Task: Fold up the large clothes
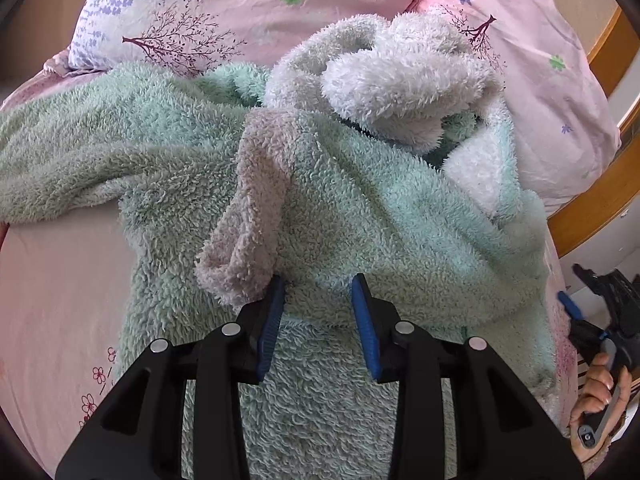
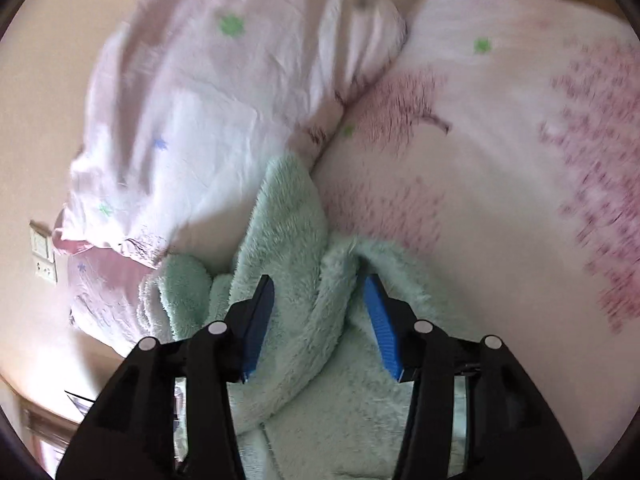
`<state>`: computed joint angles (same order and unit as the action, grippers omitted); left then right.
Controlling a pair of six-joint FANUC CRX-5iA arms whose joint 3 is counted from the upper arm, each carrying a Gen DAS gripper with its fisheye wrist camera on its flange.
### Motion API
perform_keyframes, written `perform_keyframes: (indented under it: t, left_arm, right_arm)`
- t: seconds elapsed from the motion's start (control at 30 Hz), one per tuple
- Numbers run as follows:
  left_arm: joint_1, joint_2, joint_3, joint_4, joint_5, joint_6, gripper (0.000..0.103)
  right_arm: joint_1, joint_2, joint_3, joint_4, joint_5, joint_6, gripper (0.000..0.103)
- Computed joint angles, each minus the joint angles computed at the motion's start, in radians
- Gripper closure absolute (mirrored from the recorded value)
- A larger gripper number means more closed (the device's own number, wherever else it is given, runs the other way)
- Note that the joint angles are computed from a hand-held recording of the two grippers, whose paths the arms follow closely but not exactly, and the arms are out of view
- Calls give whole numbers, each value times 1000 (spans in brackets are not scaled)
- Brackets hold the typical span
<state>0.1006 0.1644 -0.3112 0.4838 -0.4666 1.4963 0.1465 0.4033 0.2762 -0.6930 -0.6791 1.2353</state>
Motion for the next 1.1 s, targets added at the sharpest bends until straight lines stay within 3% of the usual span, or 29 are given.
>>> perform_keyframes:
  t: [0.1,0.13,0.17,0.2,0.33,0.4,0.47,0.53,0.6,0.7,0.77,0.8,0.87,0.93,0.97,1.1]
  left_arm:
    - [24,-33,-57,73,2,-78,65]
    - [24,-35,-59,78,0,-85,64]
    - [28,-41,-69,89,3,-102,63]
    - [27,-43,-70,84,4,-103,62]
    - [14,-50,-93,150,14,-160,61]
    - [7,-46,-99,183,13,-194,61]
    - [-2,-35,-68,94,1,-127,61]
    - [-5,-29,-48,36,-12,-78,61]
    - [-2,-34,-64,74,-9,-104,61]
    - [11,-68,-131,214,-9,-217,61]
    - [27,-109,-186,306,-4,-303,61]
    - [39,-131,-210,329,2,-330,61]
    - [70,-188,-261,353,23,-370,59]
    - [116,-237,-303,352,36,-384,56]
    - [144,-256,-312,342,31,-379,56]
    - [280,-353,-387,273,24,-311,52]
  right_arm:
    - [-15,76,84,-33,-85,-35,55]
    - [-17,93,101,-65,-97,-20,61]
    - [-28,127,140,-116,-126,20,68]
    - [-19,139,149,-116,-111,22,95]
    - [12,30,-37,-43,158,-61,96]
    - [54,-22,-135,102,256,-211,96]
    - [92,-31,-180,252,271,-348,96]
    - [119,-10,-168,372,222,-425,92]
    - [138,-1,-139,441,153,-435,74]
    - [202,-73,-253,679,248,-549,58]
    - [234,-118,-273,672,286,-401,58]
    - [250,-126,-256,601,291,-270,58]
    - [291,-83,-123,454,152,-8,60]
    - [307,-5,43,302,-45,249,72]
    - [332,44,119,289,-132,324,72]
    - [442,176,276,367,-258,365,73]
